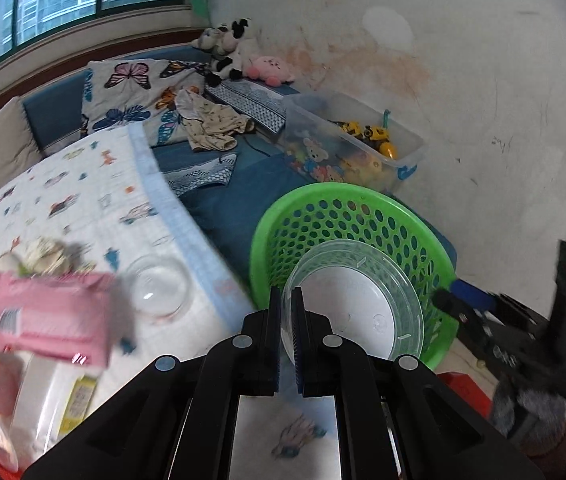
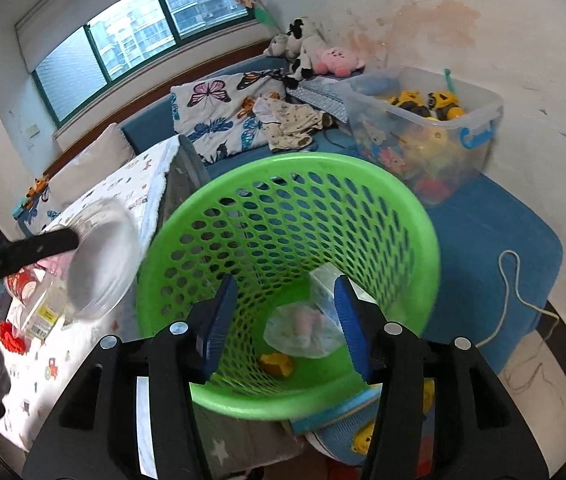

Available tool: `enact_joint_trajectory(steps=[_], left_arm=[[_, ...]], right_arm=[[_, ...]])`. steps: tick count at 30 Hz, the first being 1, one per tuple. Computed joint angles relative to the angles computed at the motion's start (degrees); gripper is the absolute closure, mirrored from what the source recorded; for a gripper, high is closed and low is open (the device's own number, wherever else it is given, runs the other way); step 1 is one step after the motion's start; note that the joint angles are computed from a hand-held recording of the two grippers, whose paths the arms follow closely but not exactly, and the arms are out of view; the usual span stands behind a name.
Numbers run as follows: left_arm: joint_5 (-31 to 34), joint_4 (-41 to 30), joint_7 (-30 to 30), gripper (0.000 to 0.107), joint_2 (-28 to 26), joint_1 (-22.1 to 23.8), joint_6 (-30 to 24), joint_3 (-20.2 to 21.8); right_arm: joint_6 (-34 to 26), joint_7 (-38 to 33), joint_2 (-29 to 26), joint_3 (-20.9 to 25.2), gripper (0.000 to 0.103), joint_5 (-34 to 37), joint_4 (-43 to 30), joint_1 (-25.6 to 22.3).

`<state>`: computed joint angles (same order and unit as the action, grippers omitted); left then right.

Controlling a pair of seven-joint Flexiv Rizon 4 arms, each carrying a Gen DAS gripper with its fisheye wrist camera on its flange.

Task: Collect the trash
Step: 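Release the clear lid into the green basket with the left tool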

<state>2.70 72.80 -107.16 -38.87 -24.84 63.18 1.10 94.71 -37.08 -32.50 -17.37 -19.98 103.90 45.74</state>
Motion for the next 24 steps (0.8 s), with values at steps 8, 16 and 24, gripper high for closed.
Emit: enact_joint_trajectory(steps=[8, 16, 24], left_arm=[[2.56, -14.15, 0.21, 0.101, -8.22, -2.69, -10.52, 1.6], [2.45, -19.38, 0.05, 0.085, -12.2, -2.75, -14.05, 0.95], [3.41, -9.91, -1.16, 0.063, -7.19, -2.6, -6.88, 1.07]], right_arm=[[2.37, 0.25, 1.17, -1.44, 0.048, 3.41, 4.23, 1.57], [3.17, -1.35, 1.39, 0.14, 0.048, 6.19, 5.64, 1.26], [3.08, -2.5, 1.85, -0.09, 0.048, 6.79, 5.76, 2.32]])
